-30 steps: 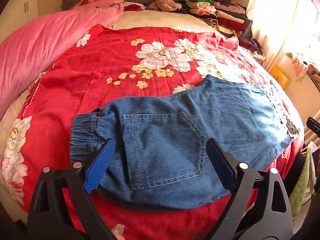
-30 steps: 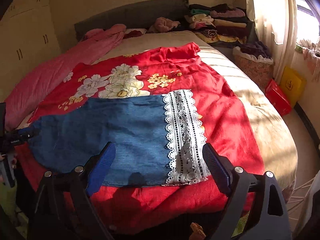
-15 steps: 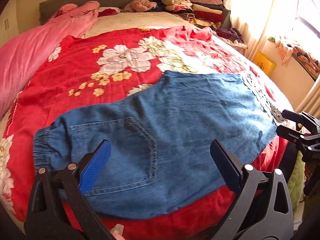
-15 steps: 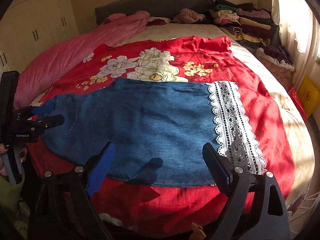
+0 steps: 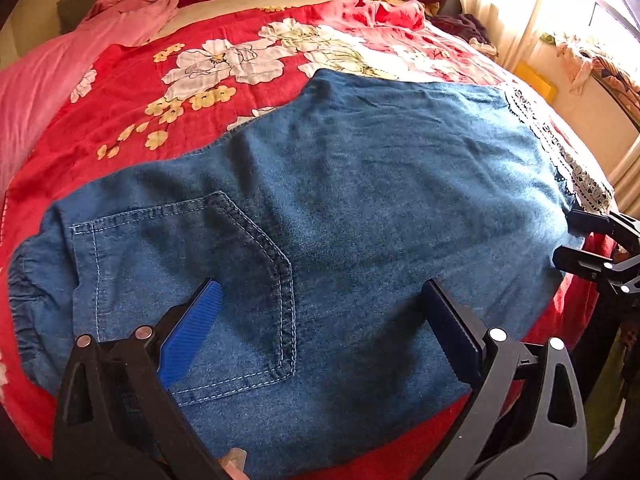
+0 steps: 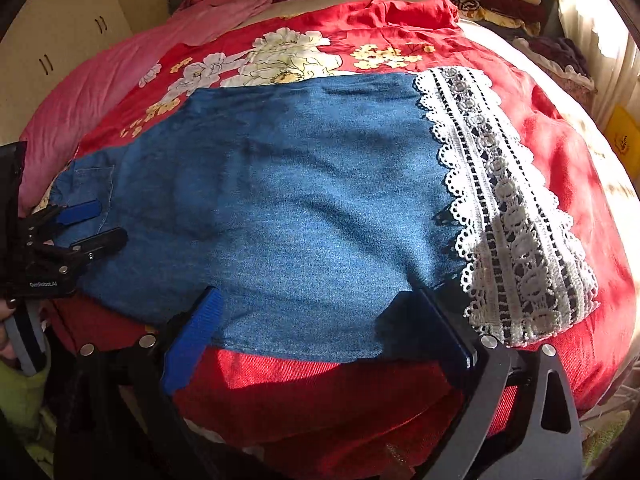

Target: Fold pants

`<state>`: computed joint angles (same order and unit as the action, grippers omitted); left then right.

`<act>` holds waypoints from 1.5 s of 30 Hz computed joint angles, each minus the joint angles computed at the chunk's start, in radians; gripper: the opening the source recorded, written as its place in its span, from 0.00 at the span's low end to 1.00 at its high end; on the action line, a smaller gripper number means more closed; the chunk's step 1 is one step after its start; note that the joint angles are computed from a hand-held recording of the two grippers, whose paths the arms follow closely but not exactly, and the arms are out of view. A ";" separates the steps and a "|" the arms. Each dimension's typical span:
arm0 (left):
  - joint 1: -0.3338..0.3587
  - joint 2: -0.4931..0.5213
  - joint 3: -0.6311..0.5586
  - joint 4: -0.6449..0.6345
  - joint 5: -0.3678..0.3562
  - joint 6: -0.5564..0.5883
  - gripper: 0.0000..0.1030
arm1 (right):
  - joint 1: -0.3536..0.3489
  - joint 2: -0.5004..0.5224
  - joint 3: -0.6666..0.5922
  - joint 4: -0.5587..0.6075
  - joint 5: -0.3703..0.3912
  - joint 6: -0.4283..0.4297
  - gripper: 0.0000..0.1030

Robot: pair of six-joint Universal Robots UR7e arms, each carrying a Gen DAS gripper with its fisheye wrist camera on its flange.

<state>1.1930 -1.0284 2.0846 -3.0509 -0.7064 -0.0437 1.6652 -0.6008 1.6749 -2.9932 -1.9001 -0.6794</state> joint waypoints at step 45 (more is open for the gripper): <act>-0.108 0.118 -0.230 0.069 -0.023 0.109 0.91 | -0.080 -0.198 0.162 -0.303 0.183 0.072 0.93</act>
